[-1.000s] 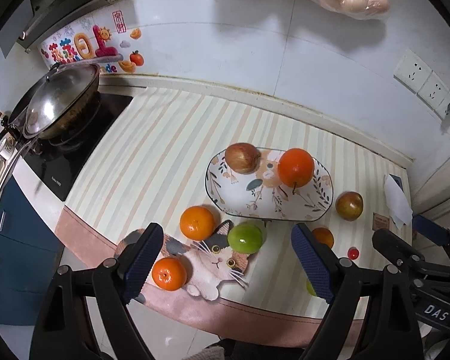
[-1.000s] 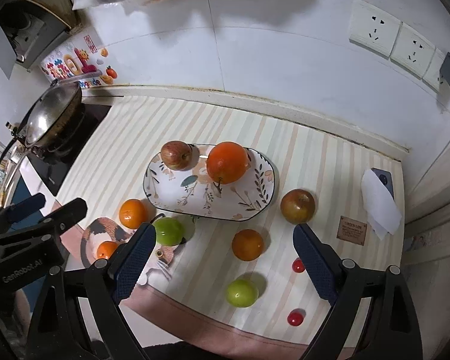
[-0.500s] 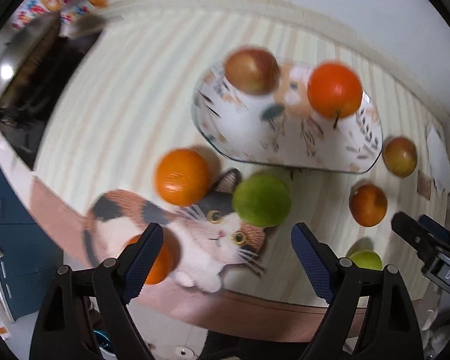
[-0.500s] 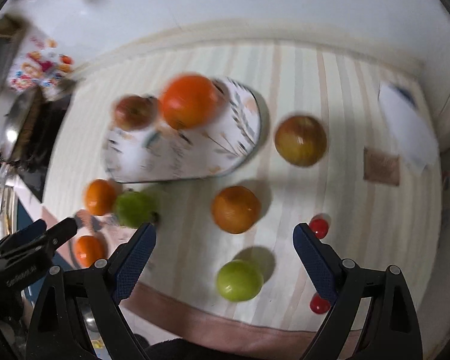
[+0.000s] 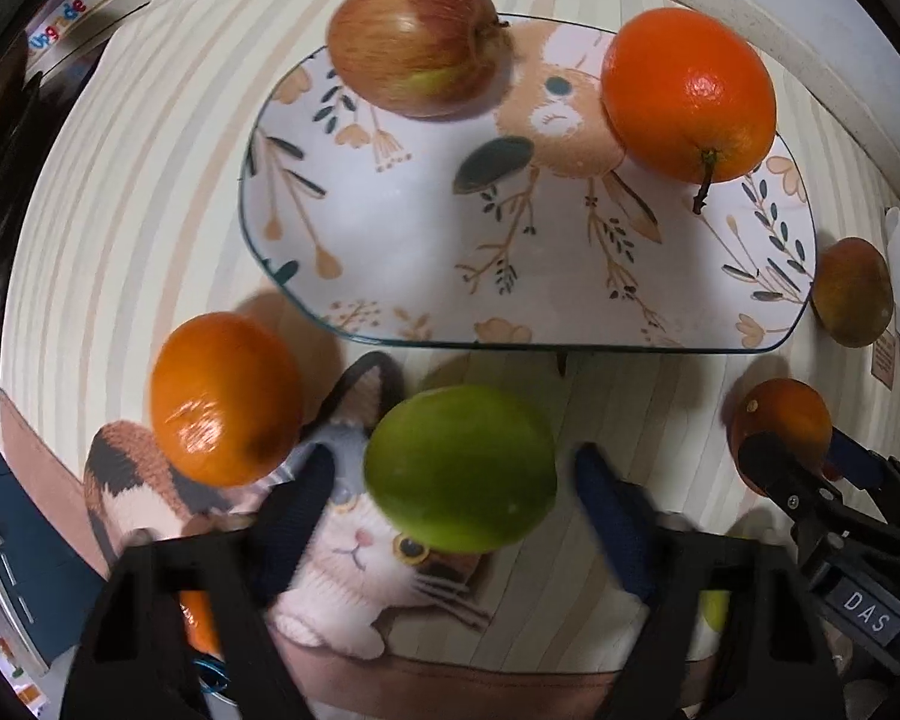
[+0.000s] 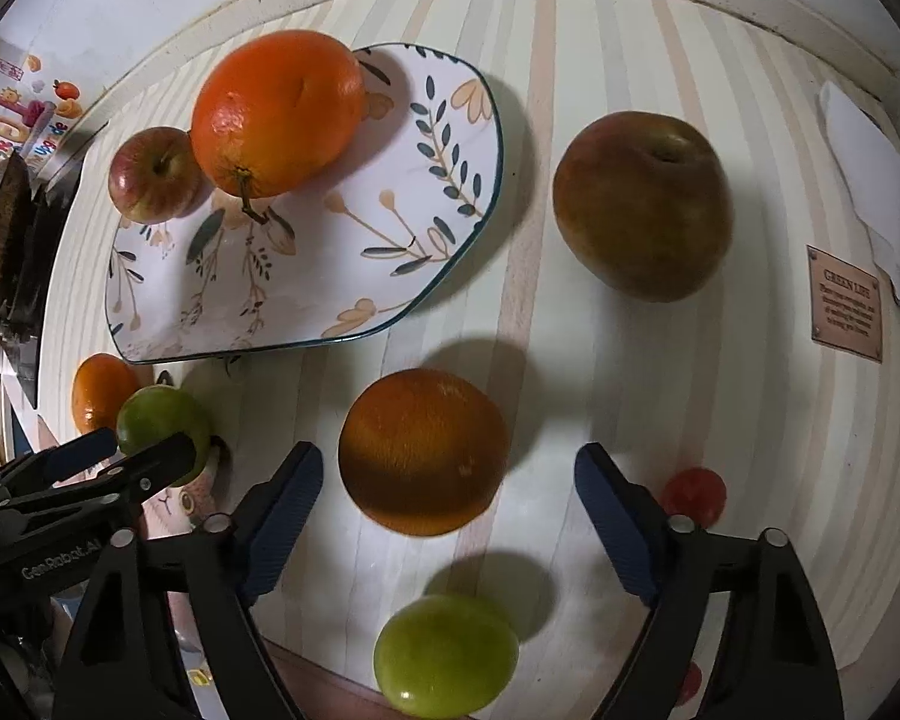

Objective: Organize fruits
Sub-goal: 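Grasp the green apple with the left tool while the right tool grasps the orange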

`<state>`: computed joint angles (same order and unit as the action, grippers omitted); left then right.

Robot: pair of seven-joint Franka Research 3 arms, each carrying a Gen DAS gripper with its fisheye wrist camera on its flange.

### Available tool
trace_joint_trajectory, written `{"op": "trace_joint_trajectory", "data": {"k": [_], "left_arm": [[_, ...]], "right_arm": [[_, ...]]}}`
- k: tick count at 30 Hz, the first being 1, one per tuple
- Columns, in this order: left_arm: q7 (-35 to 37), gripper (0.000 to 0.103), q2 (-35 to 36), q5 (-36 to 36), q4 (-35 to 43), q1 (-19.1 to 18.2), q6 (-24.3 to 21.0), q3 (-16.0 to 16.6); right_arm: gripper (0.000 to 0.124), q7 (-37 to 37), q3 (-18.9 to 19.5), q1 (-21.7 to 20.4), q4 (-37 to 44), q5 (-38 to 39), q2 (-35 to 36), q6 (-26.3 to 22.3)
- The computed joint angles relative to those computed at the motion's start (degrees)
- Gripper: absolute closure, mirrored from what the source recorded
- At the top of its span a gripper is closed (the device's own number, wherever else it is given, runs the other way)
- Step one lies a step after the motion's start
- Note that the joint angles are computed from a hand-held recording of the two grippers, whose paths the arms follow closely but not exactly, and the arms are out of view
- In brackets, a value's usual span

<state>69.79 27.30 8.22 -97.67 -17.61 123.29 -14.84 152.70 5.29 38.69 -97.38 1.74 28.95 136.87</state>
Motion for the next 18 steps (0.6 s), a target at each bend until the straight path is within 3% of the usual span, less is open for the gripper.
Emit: {"op": "trace_joint_trajectory", "data": {"k": [7,13,18], "left_arm": [[-0.66,0.044,-1.12,1.1,-2.02,-0.27,2.29,0.15],[-0.13,0.044,-3.69,1.95,-3.91,-0.61,4.46,-0.31],[2.31,0.044,-7.16,-4.52,-4.96,1.97,4.96,-1.52]], "right_arm": [[0.064,-2.05,0.22,-0.24,1.52,0.74,1.71,1.51],[0.065,-2.93,-0.13,0.56,5.08,-0.34,3.33,-1.7],[0.065,-3.83,0.18,0.64,3.65,0.18,0.77,0.18]]}}
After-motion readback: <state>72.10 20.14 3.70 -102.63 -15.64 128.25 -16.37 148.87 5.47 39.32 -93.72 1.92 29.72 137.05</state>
